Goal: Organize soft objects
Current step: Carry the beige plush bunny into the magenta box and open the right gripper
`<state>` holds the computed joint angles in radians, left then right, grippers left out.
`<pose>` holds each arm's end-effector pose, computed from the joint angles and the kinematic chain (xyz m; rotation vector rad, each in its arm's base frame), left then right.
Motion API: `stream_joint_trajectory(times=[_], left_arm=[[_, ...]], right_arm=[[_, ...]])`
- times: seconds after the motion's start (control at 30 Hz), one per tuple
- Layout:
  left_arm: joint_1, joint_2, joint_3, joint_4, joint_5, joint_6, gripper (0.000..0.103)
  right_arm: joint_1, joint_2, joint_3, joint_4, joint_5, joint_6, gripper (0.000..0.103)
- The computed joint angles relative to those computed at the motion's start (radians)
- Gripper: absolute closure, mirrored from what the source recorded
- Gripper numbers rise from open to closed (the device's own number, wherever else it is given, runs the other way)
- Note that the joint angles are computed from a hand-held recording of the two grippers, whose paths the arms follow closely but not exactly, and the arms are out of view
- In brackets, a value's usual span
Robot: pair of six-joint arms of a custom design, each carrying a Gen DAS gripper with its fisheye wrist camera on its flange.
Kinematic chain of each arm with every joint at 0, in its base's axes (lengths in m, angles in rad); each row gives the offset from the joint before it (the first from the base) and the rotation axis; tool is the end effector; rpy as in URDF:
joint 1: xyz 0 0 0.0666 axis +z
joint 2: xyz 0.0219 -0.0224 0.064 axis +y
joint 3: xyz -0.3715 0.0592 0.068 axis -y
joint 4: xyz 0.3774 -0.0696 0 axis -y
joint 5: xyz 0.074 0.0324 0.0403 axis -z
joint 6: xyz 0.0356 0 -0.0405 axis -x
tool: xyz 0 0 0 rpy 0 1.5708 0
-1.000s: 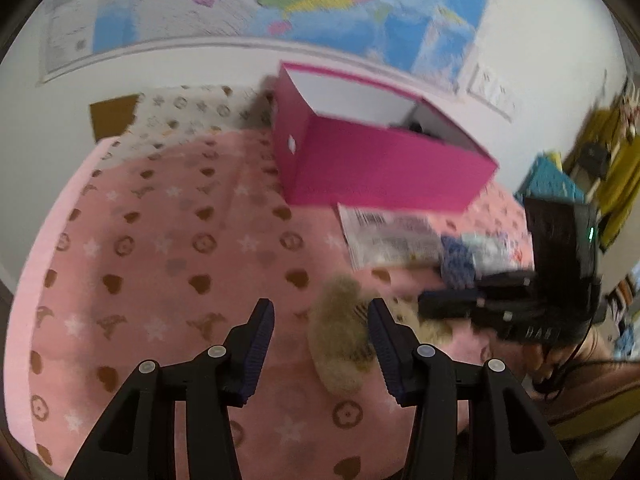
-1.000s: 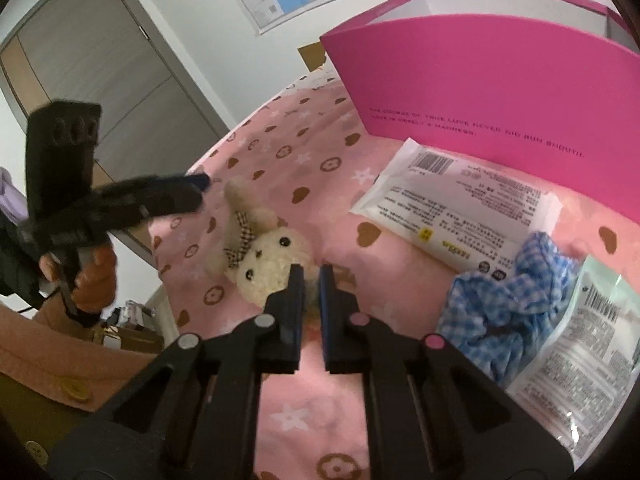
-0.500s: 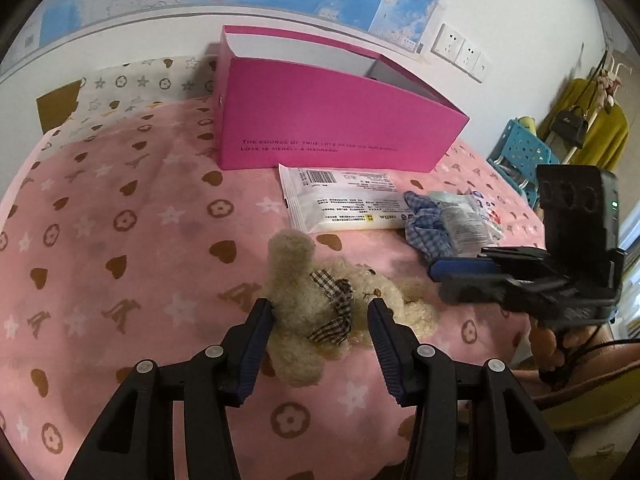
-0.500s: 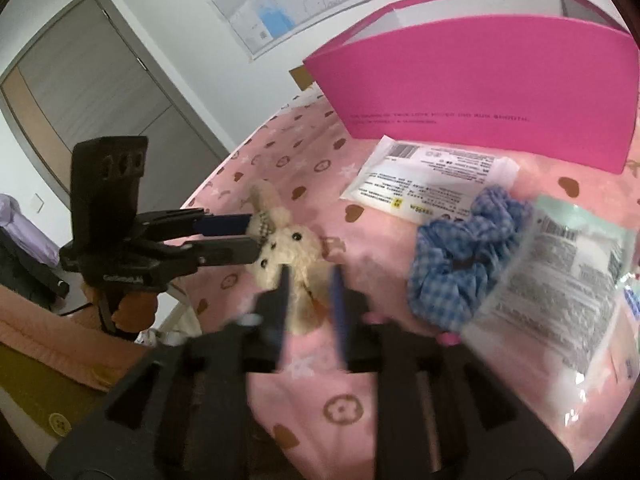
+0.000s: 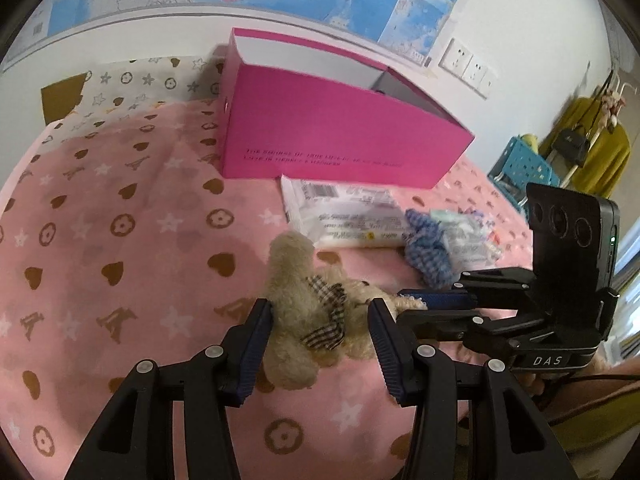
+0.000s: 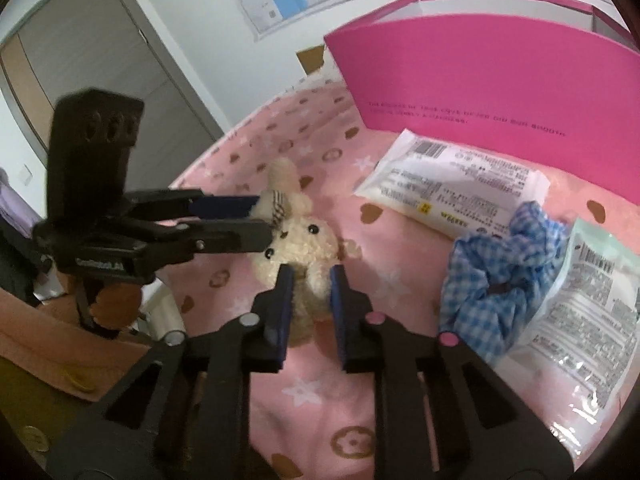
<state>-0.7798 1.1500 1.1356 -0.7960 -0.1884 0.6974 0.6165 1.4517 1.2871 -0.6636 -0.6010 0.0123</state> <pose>0.2778 -0.2659 0.4129 0.0084 2.4173 -0.4812 0.3862 0.2979 0.3694 -1.0282 2.2156 0.9983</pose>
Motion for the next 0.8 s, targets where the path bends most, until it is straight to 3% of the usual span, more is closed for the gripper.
stream_joint_trajectory(times=[0.23, 0.4, 0.67, 0.8], left_arm=[[0.005, 0.029, 0.077, 0.029, -0.047, -0.068, 0.053], [0.027, 0.073, 0.186, 0.028, -0.096, -0.169, 0.053], [0.128, 0.249, 0.481, -0.047, -0.144, -0.337, 0.053], [0.19, 0.331, 0.575, -0.069, -0.135, -0.377, 0.053]], right_arm=[[-0.032, -0.033, 0.019, 0.037, 0.001, -0.009, 0.084], [-0.052, -0.025, 0.097, 0.05, 0.014, -0.003, 0.084], [-0.087, 0.125, 0.372, 0.033, 0.043, -0.028, 0.084], [-0.095, 0.256, 0.563, -0.056, 0.063, -0.014, 0.083]])
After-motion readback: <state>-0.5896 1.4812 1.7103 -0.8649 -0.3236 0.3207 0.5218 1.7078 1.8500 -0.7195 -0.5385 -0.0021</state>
